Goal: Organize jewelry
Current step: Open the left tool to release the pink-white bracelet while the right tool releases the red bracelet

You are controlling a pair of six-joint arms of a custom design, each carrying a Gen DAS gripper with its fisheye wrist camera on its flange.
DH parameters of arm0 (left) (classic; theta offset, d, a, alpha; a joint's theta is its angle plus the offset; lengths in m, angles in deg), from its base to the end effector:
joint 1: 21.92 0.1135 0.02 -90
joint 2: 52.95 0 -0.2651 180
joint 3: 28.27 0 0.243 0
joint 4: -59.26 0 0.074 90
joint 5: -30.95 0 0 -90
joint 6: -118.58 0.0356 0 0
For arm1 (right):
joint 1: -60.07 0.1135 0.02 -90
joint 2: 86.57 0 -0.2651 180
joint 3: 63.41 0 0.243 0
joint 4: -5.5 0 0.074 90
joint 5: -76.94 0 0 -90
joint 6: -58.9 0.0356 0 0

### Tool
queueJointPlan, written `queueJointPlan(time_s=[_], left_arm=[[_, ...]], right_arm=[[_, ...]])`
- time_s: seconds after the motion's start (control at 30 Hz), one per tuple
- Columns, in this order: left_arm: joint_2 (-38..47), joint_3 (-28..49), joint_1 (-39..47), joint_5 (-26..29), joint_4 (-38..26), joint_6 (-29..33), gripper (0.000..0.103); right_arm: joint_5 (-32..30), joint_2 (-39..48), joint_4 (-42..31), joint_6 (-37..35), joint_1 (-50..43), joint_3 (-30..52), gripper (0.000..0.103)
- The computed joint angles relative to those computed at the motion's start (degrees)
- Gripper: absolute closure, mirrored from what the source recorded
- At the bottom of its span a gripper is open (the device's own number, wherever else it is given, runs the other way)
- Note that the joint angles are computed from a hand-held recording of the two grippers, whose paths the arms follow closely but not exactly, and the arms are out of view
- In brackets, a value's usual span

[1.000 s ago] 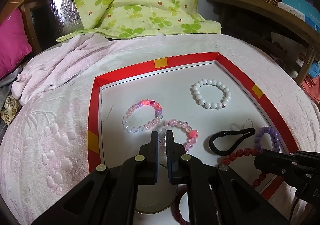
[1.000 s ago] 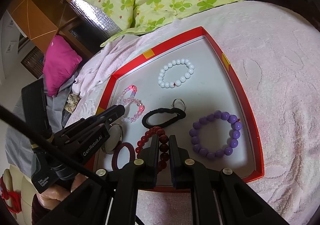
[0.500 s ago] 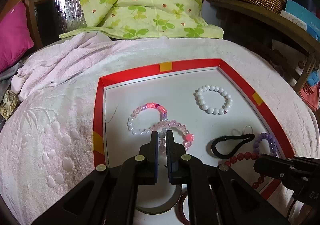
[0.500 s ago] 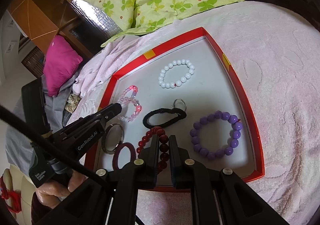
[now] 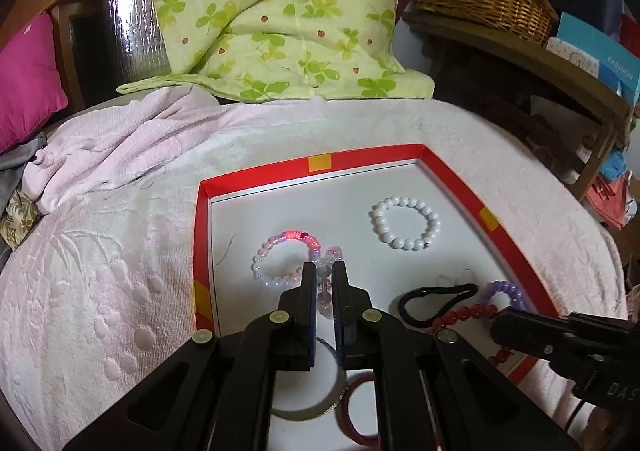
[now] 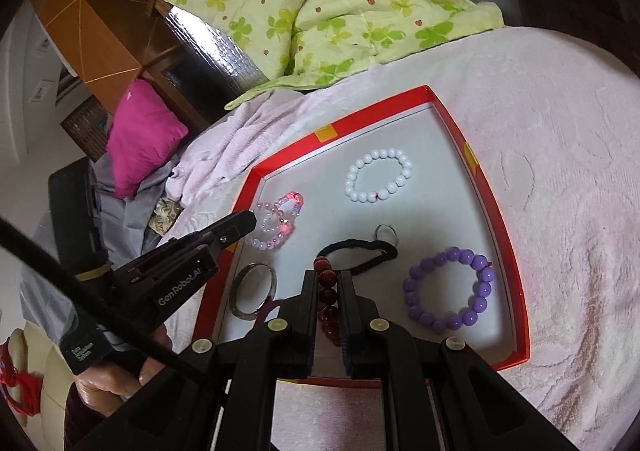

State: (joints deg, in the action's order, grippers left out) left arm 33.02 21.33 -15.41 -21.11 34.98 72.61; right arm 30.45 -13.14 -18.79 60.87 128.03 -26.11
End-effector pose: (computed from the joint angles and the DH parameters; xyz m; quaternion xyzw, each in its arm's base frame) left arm 0.2480 0.0063 0.1449 0.3722 0.8398 -0.1821 0.3509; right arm 0.0940 0.1669 0.1375 0.2793 0.8587 0.1710 0.3942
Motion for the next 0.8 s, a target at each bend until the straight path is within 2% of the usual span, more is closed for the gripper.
queueJointPlan(time_s=[0.1,0.2,0.3,0.43,0.5,0.57,0.67,0.8], left_arm=[[-3.0,-0.6,2.4,2.1,-3.5,2.7,0.096],[-6.5,-1.0,6.0,5.5,-8.6,6.9,0.096],[-7.6,-1.0,7.0,7.6,-10.3,6.8,0.096],[-5.4,-0.1,6.4,9.2,-10.6,3.9,0.096],[-2.4,0.5,5.4,10.0,-8.2,0.9,0.096],[1.4,1.2,3.5,8.5,-5.2,-1.5,0.096],[6.3,2.0,-0.7,2.5,-0.3,-4.1,0.096],[8.9,2.4,-3.2,-1.7,2.9,-6.1,0.096]], right_arm=[[1.1,-0.8,-1.5,0.5,1.4,0.8,0.092],[4.4,-1.2,-6.3,3.6,4.7,2.7,0.092],[6.8,-0.8,-9.9,6.7,6.7,4.0,0.092],[6.5,-1.1,-4.4,6.7,6.3,1.9,0.092],[5.8,0.8,-1.5,6.5,6.0,2.0,0.092],[4.7,2.6,0.1,5.1,5.1,2.4,0.092],[1.4,3.8,3.5,3.5,2.2,1.1,0.092],[-0.9,4.0,2.0,3.9,-1.3,0.5,0.092]])
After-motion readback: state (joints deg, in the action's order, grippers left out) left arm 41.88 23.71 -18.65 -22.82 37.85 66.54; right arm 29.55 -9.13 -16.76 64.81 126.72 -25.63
